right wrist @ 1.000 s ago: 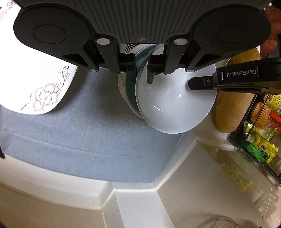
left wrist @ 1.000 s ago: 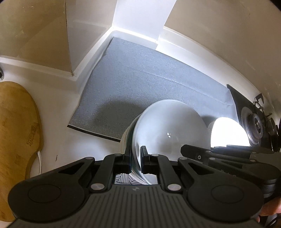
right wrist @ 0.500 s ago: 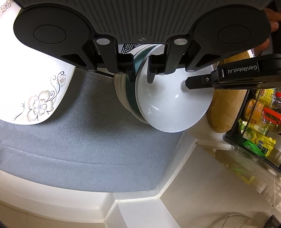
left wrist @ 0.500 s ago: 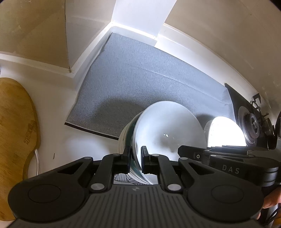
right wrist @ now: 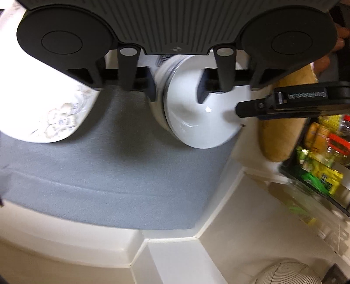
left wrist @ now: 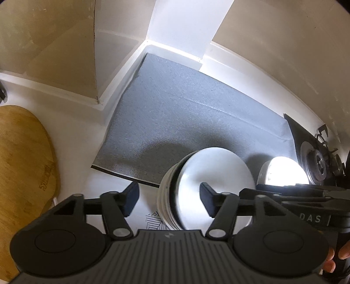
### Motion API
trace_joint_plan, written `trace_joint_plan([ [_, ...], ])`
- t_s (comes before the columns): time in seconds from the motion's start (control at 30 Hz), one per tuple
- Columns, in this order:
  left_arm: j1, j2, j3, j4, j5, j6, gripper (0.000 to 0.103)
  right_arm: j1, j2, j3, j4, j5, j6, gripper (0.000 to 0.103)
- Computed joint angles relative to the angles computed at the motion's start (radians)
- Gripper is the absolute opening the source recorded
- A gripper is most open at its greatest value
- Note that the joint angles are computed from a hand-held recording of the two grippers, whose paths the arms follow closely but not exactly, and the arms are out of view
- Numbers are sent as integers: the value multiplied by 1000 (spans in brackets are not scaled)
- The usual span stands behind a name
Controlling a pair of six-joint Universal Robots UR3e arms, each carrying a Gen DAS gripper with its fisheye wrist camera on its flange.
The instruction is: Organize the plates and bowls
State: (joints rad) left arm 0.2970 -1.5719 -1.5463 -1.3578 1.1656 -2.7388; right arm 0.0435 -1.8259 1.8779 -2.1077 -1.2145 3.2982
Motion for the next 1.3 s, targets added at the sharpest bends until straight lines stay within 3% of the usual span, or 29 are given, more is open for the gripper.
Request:
trace_joint_plan([
  [0.07,-4,-4,-7,15,2,-2,82,-8,-11,7,0,0,-14,50],
  [0.17,-7,-4,-24,37,8,-2,85,-27,-12,25,0,6,-10,51],
  [0.4,-10,-52,-20,20,25,-20,87,-38,4,81,-31,50,18,60],
  [0.73,-27,-92,-23,34,43,-42,89,-20,36,100,-61,48,48,64],
  [0.87,-34,-92,-43,79,47,-56,102,-4,64,94,-74,42,57,65],
  [1.3,-26,-144,-37,86,45,-65,102,-2,130,75,-83,48,42,69],
])
